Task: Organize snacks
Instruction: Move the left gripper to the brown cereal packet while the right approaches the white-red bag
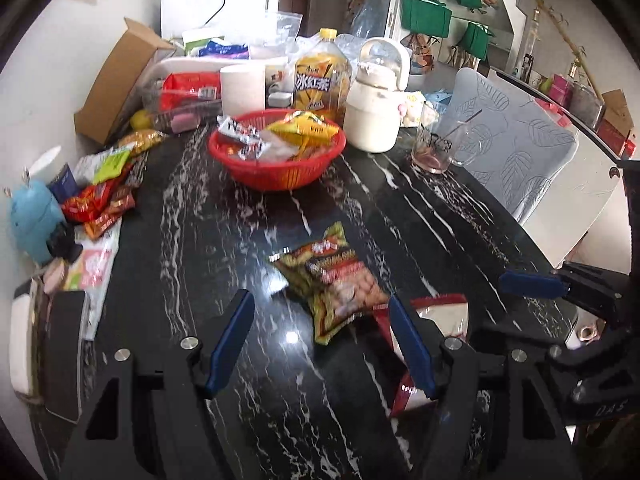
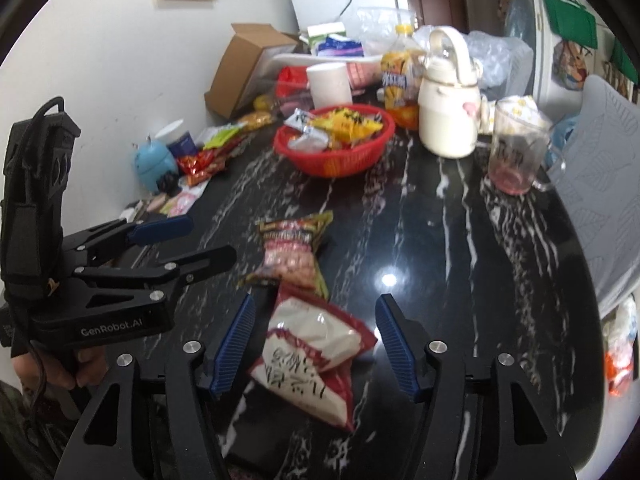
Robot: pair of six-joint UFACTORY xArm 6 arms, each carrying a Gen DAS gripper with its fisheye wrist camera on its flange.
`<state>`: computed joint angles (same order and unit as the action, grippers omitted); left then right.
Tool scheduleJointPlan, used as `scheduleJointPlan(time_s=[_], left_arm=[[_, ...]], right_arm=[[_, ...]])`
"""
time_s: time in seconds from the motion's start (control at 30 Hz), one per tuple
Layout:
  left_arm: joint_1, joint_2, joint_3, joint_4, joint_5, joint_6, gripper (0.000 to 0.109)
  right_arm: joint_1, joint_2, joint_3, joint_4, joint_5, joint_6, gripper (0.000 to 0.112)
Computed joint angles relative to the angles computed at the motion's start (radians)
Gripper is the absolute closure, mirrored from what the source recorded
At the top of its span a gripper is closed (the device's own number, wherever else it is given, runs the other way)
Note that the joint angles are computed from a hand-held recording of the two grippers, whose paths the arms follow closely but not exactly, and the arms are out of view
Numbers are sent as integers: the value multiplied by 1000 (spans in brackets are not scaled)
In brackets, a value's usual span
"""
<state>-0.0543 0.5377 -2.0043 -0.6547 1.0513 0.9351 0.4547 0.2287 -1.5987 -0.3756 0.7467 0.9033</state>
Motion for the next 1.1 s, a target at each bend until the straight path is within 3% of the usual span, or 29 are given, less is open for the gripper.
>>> scheduleJointPlan(time_s=[0.3, 0.57, 0.73, 1.1], left_arm=[[10, 5, 40, 20, 18, -27, 40], [30, 61, -39, 2, 70, -72, 40], [24, 81, -79, -14, 85, -79, 40], [-49, 174, -231, 45, 127, -119, 40]], right_arm=[[12, 60, -33, 116, 70, -88, 33], [-3, 99, -36, 165, 22, -107, 33], [-18, 76, 0, 149, -6, -102, 51], [-79, -1, 78, 88, 13, -47, 52]])
